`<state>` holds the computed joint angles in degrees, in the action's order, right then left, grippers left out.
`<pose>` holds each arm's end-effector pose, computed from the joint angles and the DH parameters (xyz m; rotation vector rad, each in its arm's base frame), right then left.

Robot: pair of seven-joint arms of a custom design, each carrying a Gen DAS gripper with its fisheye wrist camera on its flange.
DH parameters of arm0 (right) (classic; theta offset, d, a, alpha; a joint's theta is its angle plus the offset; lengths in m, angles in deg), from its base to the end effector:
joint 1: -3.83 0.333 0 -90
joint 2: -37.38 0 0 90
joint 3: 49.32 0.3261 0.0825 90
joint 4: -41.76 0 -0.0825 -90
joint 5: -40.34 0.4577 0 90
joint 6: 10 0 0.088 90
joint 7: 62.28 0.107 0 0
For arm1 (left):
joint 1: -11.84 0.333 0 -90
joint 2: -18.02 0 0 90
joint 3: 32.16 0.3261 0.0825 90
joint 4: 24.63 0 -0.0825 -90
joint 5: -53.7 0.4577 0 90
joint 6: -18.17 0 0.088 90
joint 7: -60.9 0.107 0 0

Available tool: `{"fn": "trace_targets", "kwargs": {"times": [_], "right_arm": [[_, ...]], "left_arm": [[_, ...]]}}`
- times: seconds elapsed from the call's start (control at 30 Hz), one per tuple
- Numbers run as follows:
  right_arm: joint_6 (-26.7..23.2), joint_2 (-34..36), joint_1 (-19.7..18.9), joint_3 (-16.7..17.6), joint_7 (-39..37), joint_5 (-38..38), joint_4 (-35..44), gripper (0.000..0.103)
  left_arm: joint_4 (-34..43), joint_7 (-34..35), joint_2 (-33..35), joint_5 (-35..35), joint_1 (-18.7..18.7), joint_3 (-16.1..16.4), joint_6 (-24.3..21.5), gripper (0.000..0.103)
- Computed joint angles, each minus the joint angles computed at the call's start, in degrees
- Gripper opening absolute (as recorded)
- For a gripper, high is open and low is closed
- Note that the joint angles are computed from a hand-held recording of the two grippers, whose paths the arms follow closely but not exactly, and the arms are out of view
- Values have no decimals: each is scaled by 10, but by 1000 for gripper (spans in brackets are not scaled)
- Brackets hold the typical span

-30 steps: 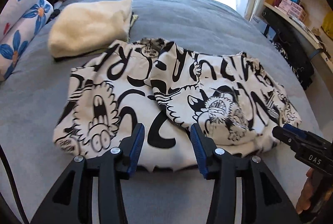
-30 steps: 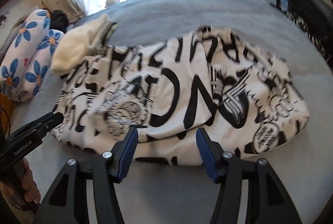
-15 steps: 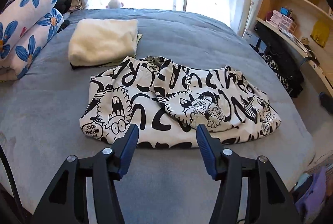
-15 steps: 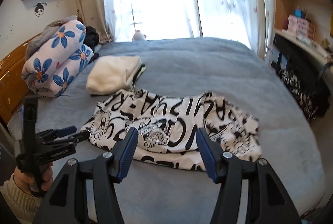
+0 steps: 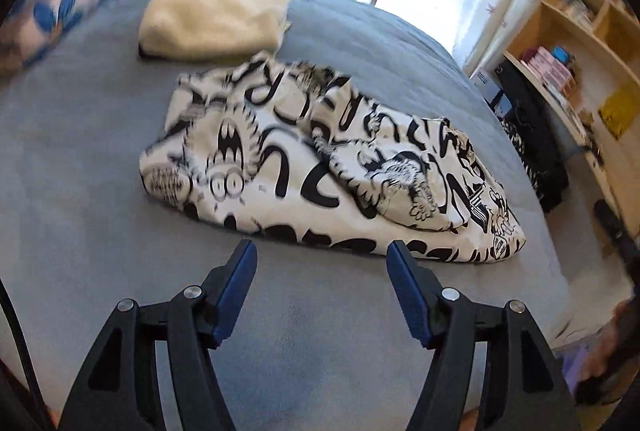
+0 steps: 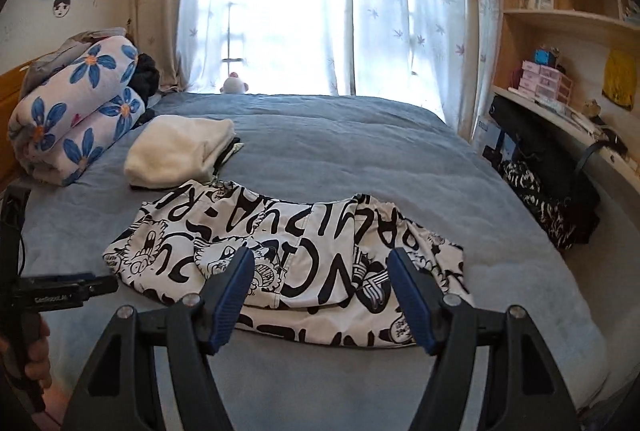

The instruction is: Fold large clothes

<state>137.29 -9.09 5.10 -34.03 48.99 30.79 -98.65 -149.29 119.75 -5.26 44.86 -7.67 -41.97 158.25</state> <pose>0.4041 0.1534 0.6605 -1.6845 1.6364 -0.9101 0.4729 -0.2797 0.6237 -2.1333 1.9183 -0.9927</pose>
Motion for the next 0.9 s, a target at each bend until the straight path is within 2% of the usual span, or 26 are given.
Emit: {"fn": "trace_targets", "kwargs": {"times": [0.17, 0.37, 0.53, 0.7, 0.77, 0.83, 0.87, 0.9], "right_arm": [[22, 49, 2, 1, 31, 17, -5, 69], [31, 107, 22, -13, 26, 22, 9, 69], [43, 150, 37, -26, 18, 27, 27, 69], [56, 191, 49, -37, 4, 29, 51, 69], [63, 211, 56, -44, -4, 35, 63, 61], [63, 233, 66, -53, -18, 45, 79, 46], [61, 248, 71, -58, -28, 50, 91, 42], [60, 260, 71, -58, -29, 48, 100, 33]], "left_arm": [[-27, -3, 23, -54, -6, 18, 43, 66], [-40, 9, 74, -127, -8, 31, 108, 66], [-28, -4, 124, -157, 11, 25, 154, 66], [14, 12, 183, -185, 31, 18, 188, 66], [31, 19, 205, -195, 41, 10, 207, 66], [43, 28, 222, -211, 50, 2, 229, 66], [48, 34, 231, -226, 53, -3, 248, 66], [50, 24, 236, -220, 57, -8, 265, 65]]}}
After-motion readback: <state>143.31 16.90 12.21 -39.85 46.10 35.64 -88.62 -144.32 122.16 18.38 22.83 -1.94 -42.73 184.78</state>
